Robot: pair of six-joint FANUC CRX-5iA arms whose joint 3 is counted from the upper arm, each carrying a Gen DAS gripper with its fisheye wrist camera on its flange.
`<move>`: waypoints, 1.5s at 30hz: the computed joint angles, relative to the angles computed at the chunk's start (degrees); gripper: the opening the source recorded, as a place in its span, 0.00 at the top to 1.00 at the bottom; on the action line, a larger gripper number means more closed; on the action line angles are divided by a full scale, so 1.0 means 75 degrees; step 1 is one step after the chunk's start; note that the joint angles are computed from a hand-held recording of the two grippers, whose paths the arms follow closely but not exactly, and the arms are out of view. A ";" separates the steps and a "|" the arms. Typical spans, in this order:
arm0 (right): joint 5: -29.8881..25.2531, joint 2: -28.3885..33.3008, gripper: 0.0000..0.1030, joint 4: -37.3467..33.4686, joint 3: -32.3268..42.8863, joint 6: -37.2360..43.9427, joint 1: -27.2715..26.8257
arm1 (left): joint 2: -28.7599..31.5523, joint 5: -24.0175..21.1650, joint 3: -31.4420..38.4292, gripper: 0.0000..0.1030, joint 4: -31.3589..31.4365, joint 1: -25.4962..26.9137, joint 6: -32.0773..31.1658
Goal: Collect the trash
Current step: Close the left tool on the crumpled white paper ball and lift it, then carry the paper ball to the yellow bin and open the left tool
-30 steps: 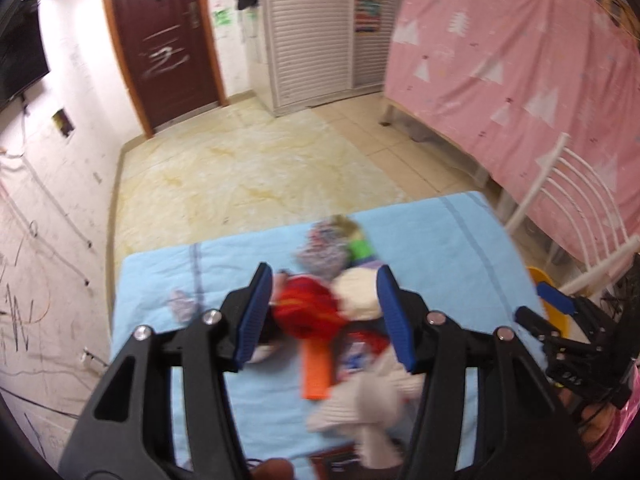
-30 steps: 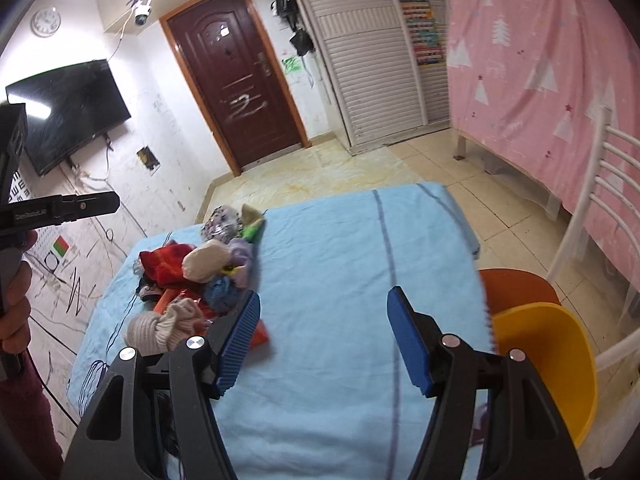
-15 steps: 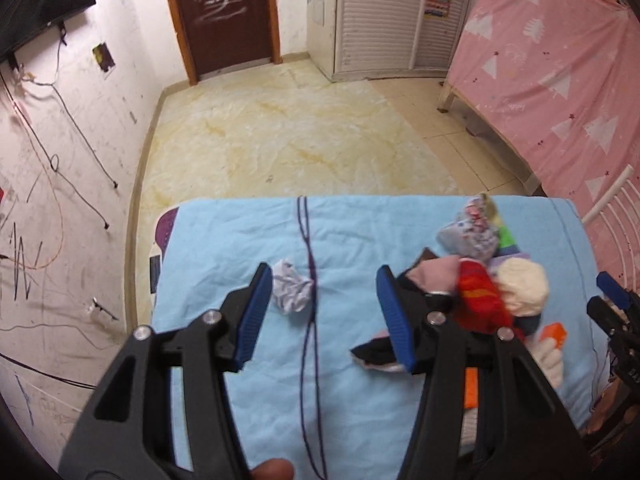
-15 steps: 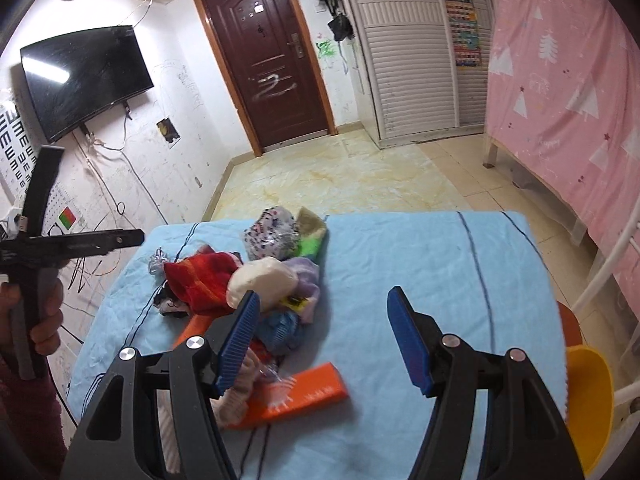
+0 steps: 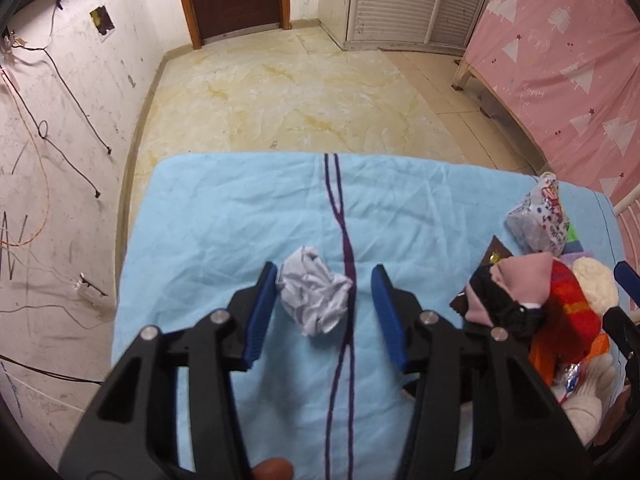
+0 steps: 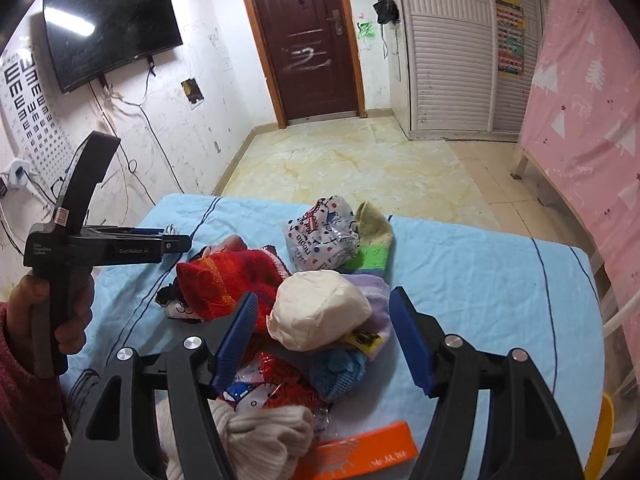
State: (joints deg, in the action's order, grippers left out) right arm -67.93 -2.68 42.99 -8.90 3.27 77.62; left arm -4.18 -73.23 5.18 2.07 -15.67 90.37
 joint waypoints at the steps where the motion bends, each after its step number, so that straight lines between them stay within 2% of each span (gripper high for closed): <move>1: 0.0043 0.0048 0.40 -0.0045 0.0037 0.0085 -0.0037 | 0.0014 0.0009 0.0011 0.63 -0.0041 -0.0015 0.0058; 3: 0.0116 0.0145 0.40 -0.0194 0.0138 0.0287 -0.0131 | 0.0003 0.0067 -0.0041 0.68 -0.0004 0.0010 0.0074; 10: 0.0336 0.0193 0.40 -0.0260 0.0076 0.0207 -0.0278 | -0.0099 0.0245 -0.0264 0.69 0.0206 0.0177 -0.0107; 12: 0.0471 0.0106 0.51 -0.0264 -0.0017 0.0157 -0.0300 | -0.0169 0.0280 -0.0385 0.69 0.0419 0.0324 -0.0193; 13: 0.0494 0.0064 0.51 -0.0270 -0.0058 0.0091 -0.0294 | -0.0217 0.0292 -0.0447 0.70 0.0476 0.0392 -0.0235; 19: 0.0455 -0.0261 0.51 0.0323 -0.0371 -0.0372 0.0014 | -0.0587 0.0267 -0.0508 0.70 0.0447 0.0417 -0.0207; 25: 0.0207 -0.0518 0.51 0.0747 -0.0584 -0.0781 0.0376 | -0.0859 0.0130 -0.0324 0.70 0.0071 0.0016 0.0090; 35: -0.1030 -0.1388 0.51 0.1323 -0.1273 -0.1928 0.1347 | -0.0949 -0.0126 0.0175 0.70 -0.0302 -0.0937 0.0615; 45: -0.3037 -0.2514 0.51 0.1695 -0.2203 -0.3476 0.2898 | -0.0405 -0.0347 0.1062 0.70 -0.0660 -0.2521 0.1160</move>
